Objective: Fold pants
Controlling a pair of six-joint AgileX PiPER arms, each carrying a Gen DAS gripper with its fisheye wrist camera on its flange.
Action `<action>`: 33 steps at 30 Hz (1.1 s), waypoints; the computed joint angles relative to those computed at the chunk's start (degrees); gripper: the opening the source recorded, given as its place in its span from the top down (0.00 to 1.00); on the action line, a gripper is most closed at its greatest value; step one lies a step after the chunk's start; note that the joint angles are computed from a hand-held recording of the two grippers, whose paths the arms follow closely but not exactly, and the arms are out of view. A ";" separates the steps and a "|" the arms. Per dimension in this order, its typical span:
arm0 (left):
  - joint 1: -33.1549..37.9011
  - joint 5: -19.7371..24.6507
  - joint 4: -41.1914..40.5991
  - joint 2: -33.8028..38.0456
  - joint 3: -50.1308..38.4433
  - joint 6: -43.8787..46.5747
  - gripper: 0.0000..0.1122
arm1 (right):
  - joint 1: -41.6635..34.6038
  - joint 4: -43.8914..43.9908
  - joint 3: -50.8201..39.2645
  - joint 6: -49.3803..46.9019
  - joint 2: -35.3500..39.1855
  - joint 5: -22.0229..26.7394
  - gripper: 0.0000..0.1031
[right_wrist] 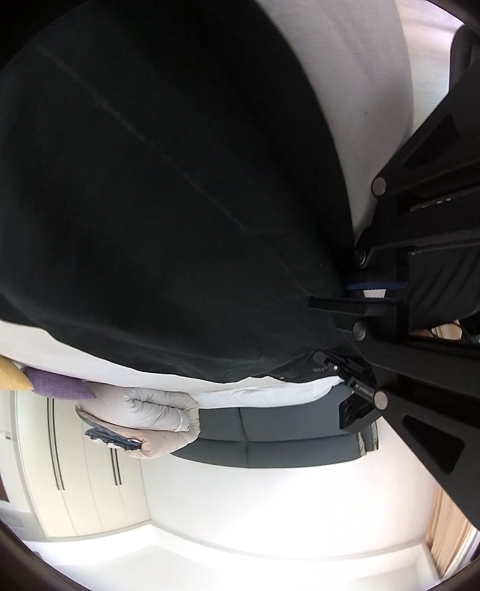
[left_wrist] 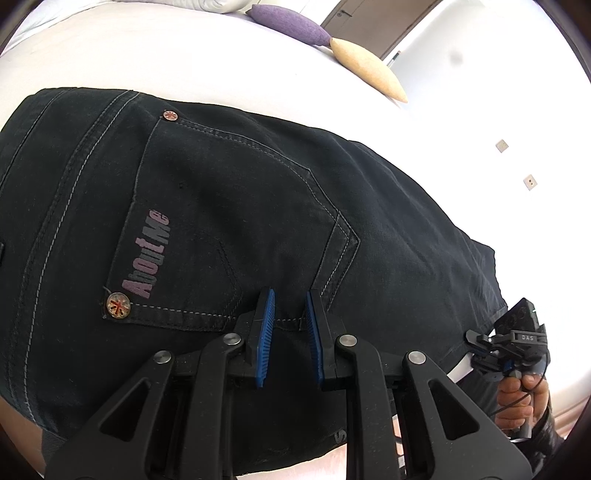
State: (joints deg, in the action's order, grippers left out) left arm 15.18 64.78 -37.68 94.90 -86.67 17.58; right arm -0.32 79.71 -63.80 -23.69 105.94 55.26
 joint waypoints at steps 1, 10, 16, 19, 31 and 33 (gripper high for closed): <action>-0.14 0.36 0.28 0.20 -0.51 -0.06 0.85 | 0.35 -1.48 -0.25 0.41 -0.76 -0.54 0.98; -3.00 -0.24 5.94 -1.50 -2.00 -4.02 0.85 | -0.63 1.87 3.66 -6.91 -1.40 -0.90 0.99; -11.68 -1.87 5.89 -0.73 -8.54 -8.82 0.85 | -3.49 5.87 5.78 -9.96 -3.32 1.55 0.54; -17.66 -0.44 6.60 3.82 -14.04 -9.63 0.85 | -6.05 7.46 7.53 -10.34 -5.46 -0.06 0.43; -20.38 -2.85 2.59 6.47 -10.13 -8.26 0.85 | -11.83 6.47 12.59 -9.80 -6.57 -1.06 0.99; -20.44 -4.44 2.10 5.19 -7.44 -7.64 0.85 | -12.21 6.77 13.15 -10.39 -6.79 -0.71 0.99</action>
State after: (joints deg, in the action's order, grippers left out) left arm -5.26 60.34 -35.58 100.08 -94.10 9.94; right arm -12.53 86.48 -50.64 -34.08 99.15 54.55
